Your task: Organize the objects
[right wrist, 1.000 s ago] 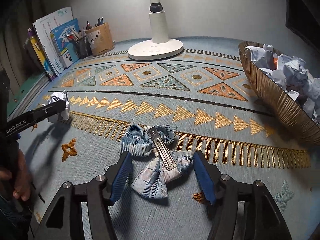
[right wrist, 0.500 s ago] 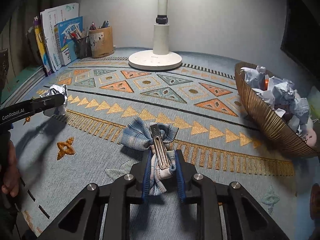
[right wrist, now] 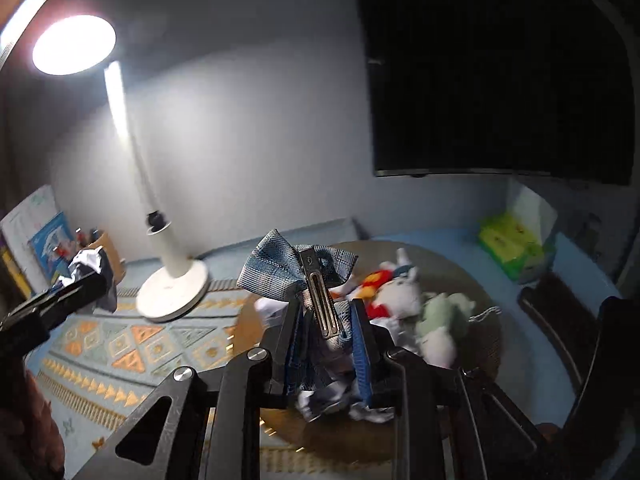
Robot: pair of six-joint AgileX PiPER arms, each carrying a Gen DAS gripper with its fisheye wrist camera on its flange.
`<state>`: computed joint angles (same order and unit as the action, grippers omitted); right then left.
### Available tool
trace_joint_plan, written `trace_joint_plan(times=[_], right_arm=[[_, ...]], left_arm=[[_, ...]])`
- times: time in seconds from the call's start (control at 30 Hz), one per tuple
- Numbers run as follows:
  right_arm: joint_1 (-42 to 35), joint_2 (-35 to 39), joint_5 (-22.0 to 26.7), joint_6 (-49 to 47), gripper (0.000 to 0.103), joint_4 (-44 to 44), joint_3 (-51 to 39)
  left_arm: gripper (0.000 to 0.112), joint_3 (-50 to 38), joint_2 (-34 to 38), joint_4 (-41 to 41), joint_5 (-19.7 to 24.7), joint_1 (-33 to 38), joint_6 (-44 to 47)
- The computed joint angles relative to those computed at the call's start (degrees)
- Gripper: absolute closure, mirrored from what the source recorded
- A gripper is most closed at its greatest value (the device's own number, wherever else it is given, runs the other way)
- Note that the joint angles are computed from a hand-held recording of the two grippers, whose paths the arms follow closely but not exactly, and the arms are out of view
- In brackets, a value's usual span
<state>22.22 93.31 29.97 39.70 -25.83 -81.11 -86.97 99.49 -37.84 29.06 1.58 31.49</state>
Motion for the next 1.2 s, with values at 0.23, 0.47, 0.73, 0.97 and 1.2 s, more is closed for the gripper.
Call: trace_joint_plan(times=[0.23, 0.47, 0.73, 0.97, 1.2], right_arm=[[-9.68, 9.55, 3.72, -10.53, 0.081, 11.29, -11.83], [-12.00, 19.15, 10.89, -13.19, 0.074, 13.89, -23.75], [-11.07, 11.46, 7.04, -12.21, 0.069, 17.56, -15.22], [1.52, -0.93, 5.67, -3.93, 0.068, 10.78, -5.78], [22.62, -1.22, 7.23, 12.46, 0.046, -3.34, -3.75]], left_arm=[[0.066, -27.63, 20.84, 12.66, 9.99, -7.29, -10.62], [0.035, -52.15, 35.48, 9.51, 26.32, -6.70, -13.18], [0.035, -23.84, 18.32, -0.49, 18.81, -0.26, -4.17], [0.035, 3.72, -5.99, -3.59, 12.82, 11.66, 3.30], [0.010, 22.93, -23.43, -3.92, 7.73, 29.48, 10.87]])
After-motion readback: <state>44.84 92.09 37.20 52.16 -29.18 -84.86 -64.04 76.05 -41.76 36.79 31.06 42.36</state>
